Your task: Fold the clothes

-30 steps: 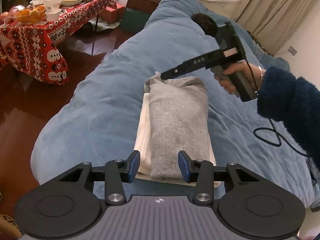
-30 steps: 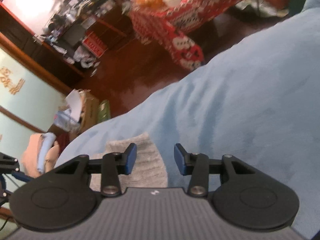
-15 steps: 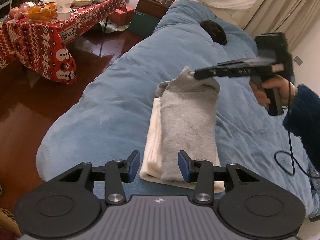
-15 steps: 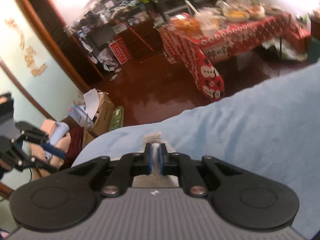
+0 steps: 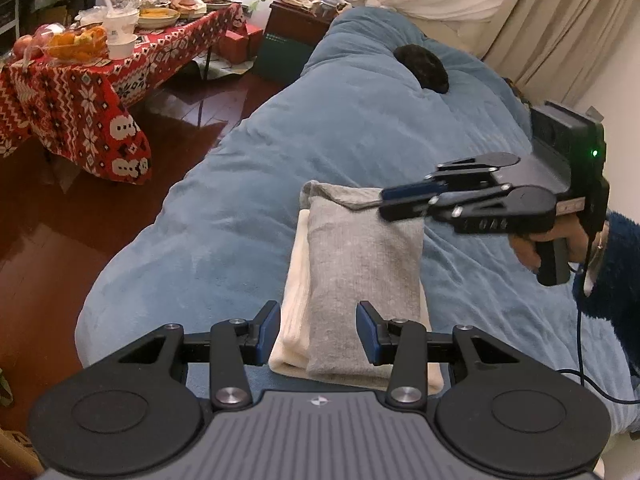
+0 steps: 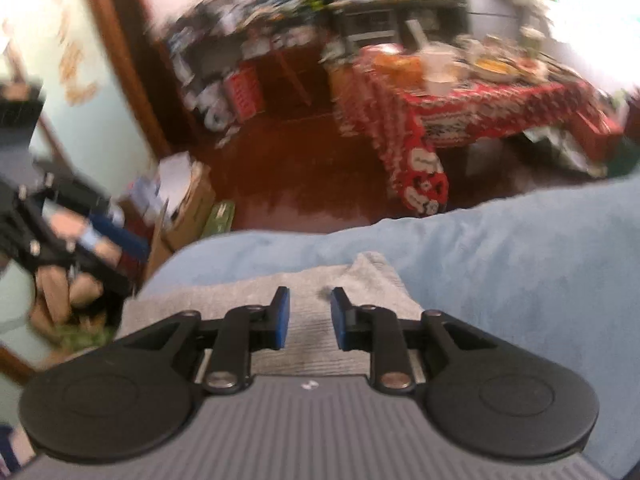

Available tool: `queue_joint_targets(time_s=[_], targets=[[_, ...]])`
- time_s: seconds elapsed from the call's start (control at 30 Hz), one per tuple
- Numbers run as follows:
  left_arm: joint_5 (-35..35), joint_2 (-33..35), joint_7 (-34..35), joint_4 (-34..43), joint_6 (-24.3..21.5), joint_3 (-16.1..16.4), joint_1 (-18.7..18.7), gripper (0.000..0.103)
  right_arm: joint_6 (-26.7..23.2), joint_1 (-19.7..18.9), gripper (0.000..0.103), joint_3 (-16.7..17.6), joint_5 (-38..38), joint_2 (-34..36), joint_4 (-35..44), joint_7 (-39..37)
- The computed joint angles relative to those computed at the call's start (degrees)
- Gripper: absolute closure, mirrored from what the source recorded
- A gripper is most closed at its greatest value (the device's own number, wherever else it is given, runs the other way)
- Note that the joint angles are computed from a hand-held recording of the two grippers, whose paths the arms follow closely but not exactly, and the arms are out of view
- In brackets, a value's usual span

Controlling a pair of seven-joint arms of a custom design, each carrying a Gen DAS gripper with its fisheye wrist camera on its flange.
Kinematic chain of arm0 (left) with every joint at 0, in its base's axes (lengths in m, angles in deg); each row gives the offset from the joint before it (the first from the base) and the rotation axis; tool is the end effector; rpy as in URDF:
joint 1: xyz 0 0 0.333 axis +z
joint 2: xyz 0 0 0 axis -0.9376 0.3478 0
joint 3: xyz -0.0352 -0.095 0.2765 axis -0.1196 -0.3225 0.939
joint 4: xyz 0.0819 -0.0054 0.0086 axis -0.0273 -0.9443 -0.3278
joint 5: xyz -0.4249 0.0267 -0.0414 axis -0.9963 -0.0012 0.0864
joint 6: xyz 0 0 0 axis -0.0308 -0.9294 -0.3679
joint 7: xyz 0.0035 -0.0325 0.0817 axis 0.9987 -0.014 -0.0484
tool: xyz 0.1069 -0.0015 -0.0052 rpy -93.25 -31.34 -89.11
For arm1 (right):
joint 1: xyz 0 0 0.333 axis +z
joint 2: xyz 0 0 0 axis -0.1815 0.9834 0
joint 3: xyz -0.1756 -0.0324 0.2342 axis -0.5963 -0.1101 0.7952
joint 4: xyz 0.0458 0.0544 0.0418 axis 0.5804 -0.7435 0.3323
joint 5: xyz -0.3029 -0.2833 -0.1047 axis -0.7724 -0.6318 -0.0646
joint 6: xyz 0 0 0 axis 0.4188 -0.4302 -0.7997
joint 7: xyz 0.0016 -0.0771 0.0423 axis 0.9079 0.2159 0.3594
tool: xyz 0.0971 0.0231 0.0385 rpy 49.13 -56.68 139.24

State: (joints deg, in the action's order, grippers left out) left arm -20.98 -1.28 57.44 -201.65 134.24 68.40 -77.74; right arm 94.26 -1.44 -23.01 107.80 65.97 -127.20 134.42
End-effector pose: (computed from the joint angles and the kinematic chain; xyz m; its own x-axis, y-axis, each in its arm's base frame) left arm 0.5174 -0.1188 0.5945 -0.1748 -0.9295 0.3247 -0.8379 -0.0327 -0.5448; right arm 0.7293 0.2388 0.5667 0.7544 -0.6128 -0.2354 -0.5659 -0.4254 -0.7062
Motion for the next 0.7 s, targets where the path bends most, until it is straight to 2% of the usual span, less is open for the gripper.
queue_joint_targets(time_s=[0.17,0.23,0.37,0.43,0.47,0.53,0.57,0.63,0.7], targets=[[2.1,-1.6,-2.0,-1.1,-0.3,-1.1,0.0,0.061,5.5,-1.0,0.076,-2.1,1.5,-9.5,-12.1,7.0],[3.1,-2.1,-3.0,-1.4,0.0,-1.9,-0.3,0.050,7.2,-1.0,0.071,-3.2,1.6,-15.0,-19.0,9.2],[5.1,-2.4,-3.6,-1.3,0.6,-3.5,-2.2,0.043,11.2,0.2,0.059,-5.8,0.2,-28.5,-35.3,13.5],[5.1,-2.5,-4.1,-1.3,1.0,-4.2,-3.6,0.038,13.5,1.2,0.045,-7.1,-0.2,-35.7,-43.6,15.3],[4.8,-2.4,-4.3,-1.3,1.2,-4.5,-4.5,0.038,15.1,1.7,0.040,-7.5,-1.3,-39.4,-48.0,16.7],[4.9,-2.4,-5.0,-1.3,2.0,-5.6,-6.0,0.032,18.3,2.2,0.021,-7.7,-4.0,-46.7,-56.2,20.6],[5.3,-2.5,-5.5,-1.3,2.5,-6.2,-6.6,0.031,19.8,2.0,0.016,-7.6,-5.6,-50.7,-60.2,22.8],[6.3,-2.6,-6.6,-1.5,3.3,-7.5,-8.0,0.028,21.7,0.8,0.001,-7.0,-9.6,-58.1,-67.1,27.6],[7.3,-2.7,-8.3,-1.7,4.0,-8.9,-9.3,0.026,21.6,-0.8,0.001,-6.0,-13.7,-65.2,-73.1,32.8]])
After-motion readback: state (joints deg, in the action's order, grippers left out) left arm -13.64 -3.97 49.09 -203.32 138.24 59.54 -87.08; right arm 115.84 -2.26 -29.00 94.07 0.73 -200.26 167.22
